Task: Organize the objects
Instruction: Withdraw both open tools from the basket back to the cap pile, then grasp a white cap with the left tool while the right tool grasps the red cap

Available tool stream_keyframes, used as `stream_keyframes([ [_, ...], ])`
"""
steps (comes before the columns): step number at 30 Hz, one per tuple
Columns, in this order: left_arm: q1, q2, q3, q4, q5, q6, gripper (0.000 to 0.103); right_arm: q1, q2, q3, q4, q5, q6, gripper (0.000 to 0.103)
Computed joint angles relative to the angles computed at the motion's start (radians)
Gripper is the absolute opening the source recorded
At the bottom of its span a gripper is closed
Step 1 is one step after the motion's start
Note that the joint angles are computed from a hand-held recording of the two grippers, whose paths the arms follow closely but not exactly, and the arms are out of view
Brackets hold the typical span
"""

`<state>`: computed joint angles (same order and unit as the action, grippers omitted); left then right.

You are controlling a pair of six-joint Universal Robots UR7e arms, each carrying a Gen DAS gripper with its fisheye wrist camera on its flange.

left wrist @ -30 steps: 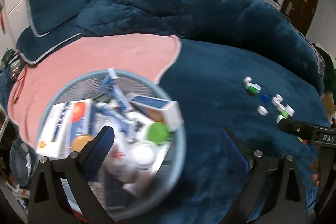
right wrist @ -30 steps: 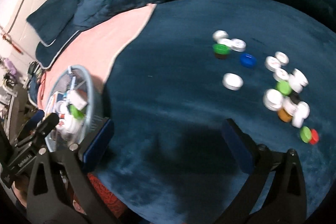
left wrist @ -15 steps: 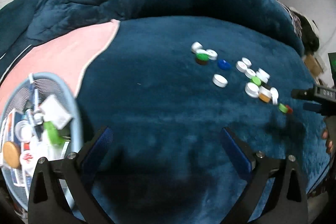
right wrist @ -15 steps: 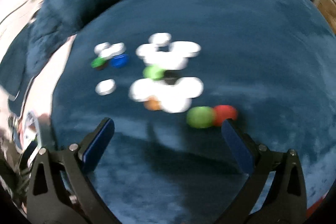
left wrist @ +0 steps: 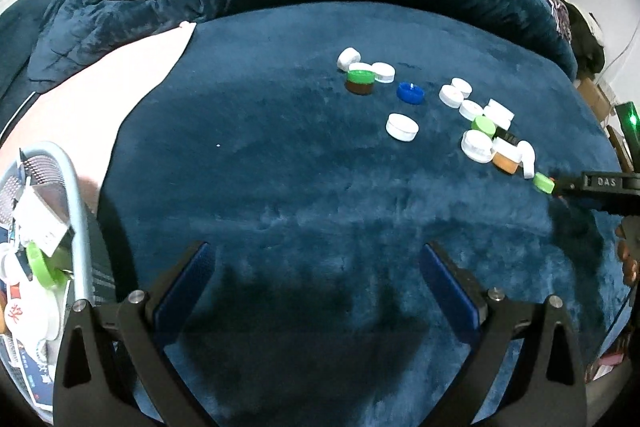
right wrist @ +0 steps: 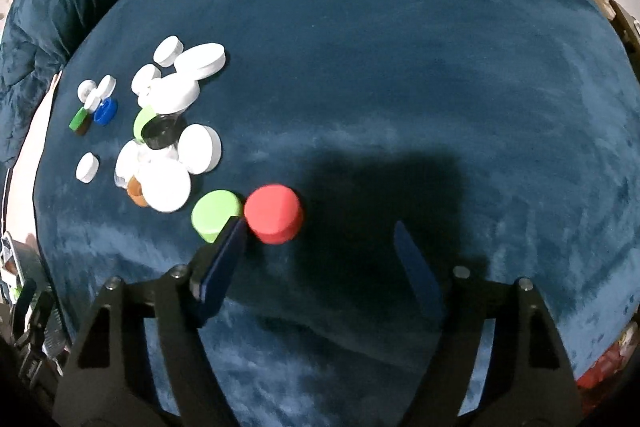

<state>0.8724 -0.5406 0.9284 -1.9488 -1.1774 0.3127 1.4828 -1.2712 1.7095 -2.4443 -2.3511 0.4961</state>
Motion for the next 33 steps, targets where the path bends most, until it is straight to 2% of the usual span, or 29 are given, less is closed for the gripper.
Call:
stream_keyframes([
  [1,0.000,0.001,0.001,0.000,0.000,0.002,0.102,-0.005,0.005,-0.001,-0.018,0.005,-0.019,0.072],
  [2,0.000,0.004,0.000,0.002,0.001,0.004,0.102,-0.008,0.006,0.000,-0.037,0.017,-0.040,0.063],
  [3,0.000,0.009,-0.003,0.004,0.002,0.005,0.102,-0.011,0.008,0.004,-0.061,0.036,-0.067,0.050],
  [5,0.000,0.020,-0.015,0.011,-0.002,0.004,0.102,-0.012,0.007,0.010,-0.084,0.052,-0.106,0.031],
  [10,-0.005,0.075,-0.077,0.011,-0.056,0.004,0.102,-0.012,-0.030,0.045,-0.125,0.110,-0.090,0.031],
  [18,-0.029,0.245,-0.281,0.038,-0.059,0.055,0.101,0.020,-0.055,0.065,-0.159,0.104,-0.096,0.031],
  [21,-0.037,0.295,-0.336,0.049,-0.066,0.088,0.097,0.012,-0.042,0.046,-0.161,0.116,-0.099,0.031],
  [23,-0.040,0.327,-0.372,0.063,-0.071,0.110,0.088,0.012,-0.028,0.035,-0.162,0.117,-0.094,0.031],
  [25,-0.040,0.351,-0.405,0.090,-0.079,0.119,0.072,0.010,-0.027,0.032,-0.158,0.121,-0.095,0.031],
  [26,-0.039,0.362,-0.423,0.110,-0.079,0.121,0.040,0.012,-0.031,0.036,-0.156,0.121,-0.094,0.031],
  [27,-0.039,0.363,-0.423,0.126,-0.072,0.122,0.031,0.013,-0.030,0.034,-0.155,0.120,-0.096,0.031],
  [33,-0.028,0.292,-0.347,0.090,-0.109,0.094,0.031,0.022,-0.028,0.031,-0.159,0.123,-0.104,0.031],
])
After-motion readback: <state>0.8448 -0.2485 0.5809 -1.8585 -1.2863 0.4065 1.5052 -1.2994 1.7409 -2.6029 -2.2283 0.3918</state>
